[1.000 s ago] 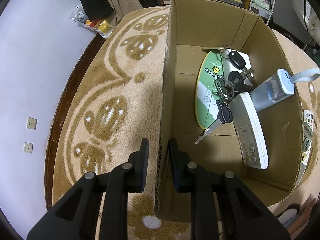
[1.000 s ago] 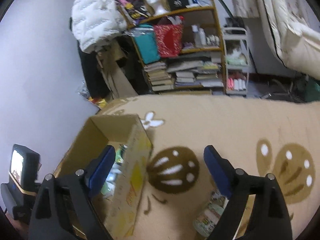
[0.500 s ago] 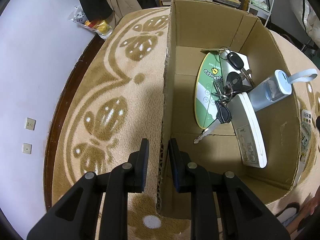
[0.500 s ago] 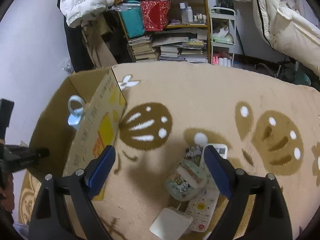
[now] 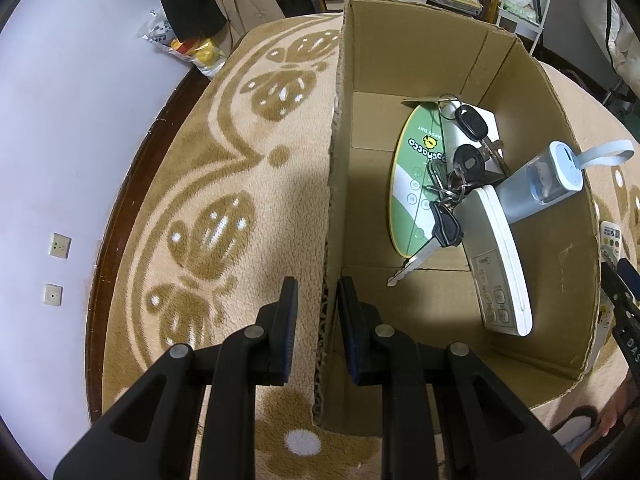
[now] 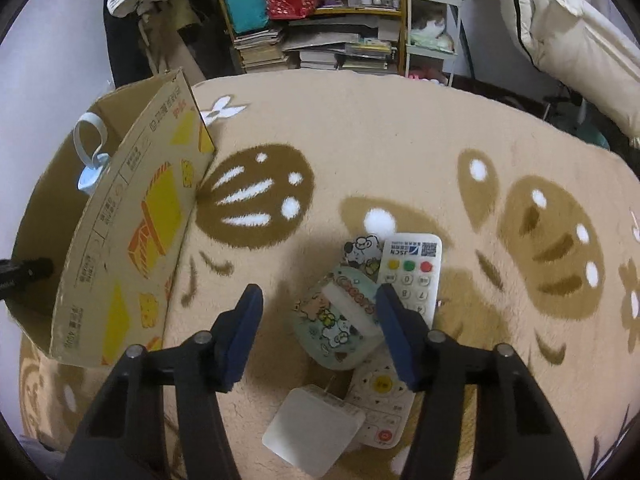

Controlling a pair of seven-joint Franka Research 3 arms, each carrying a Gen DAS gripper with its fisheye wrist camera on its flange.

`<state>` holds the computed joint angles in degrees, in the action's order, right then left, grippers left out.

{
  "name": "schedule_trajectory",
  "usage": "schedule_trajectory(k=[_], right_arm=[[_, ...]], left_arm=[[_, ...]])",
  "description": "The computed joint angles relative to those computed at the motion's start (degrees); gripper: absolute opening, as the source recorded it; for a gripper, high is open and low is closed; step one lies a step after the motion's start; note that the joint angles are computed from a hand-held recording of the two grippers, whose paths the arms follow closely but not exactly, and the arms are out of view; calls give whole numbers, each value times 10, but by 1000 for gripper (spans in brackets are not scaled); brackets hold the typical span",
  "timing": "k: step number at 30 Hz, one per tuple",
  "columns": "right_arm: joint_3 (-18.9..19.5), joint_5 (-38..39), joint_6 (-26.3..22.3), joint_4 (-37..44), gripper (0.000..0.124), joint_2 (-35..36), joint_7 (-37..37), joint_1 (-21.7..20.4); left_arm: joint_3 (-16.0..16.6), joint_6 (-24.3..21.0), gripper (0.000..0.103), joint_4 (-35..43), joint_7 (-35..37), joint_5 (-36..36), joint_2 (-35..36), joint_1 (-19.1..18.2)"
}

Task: Organize rigid objects
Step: 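Move the open right tool back over the remaining pile and hold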

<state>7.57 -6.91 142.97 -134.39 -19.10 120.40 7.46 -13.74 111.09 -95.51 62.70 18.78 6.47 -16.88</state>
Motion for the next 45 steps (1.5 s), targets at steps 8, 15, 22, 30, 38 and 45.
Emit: schedule_trajectory(k=[8,15,22,30,38,45], right_arm=[[8,-31,-28,14,62,7,3,3],[6,-31,-45,24,59,11,1,9],[-2,-24,-47,23,55,7,-4,13],[-8,15,-41,19,57,4,-37,15],[-8,17,-28,10,55,-2,-52,9],[1,-7,-27,13,55,4,-44,4]], left_arm=[[0,0,20,0,-1,1,0,0],[0,0,20,0,-1,1,0,0],[0,-1,20,0,0,1,0,-1],[0,-2,20,-2,1,-1,-4,0],[-1,-3,20,-1,3,0,-3,-1],[-1,-4,20,0,4,-1,-3,-1]])
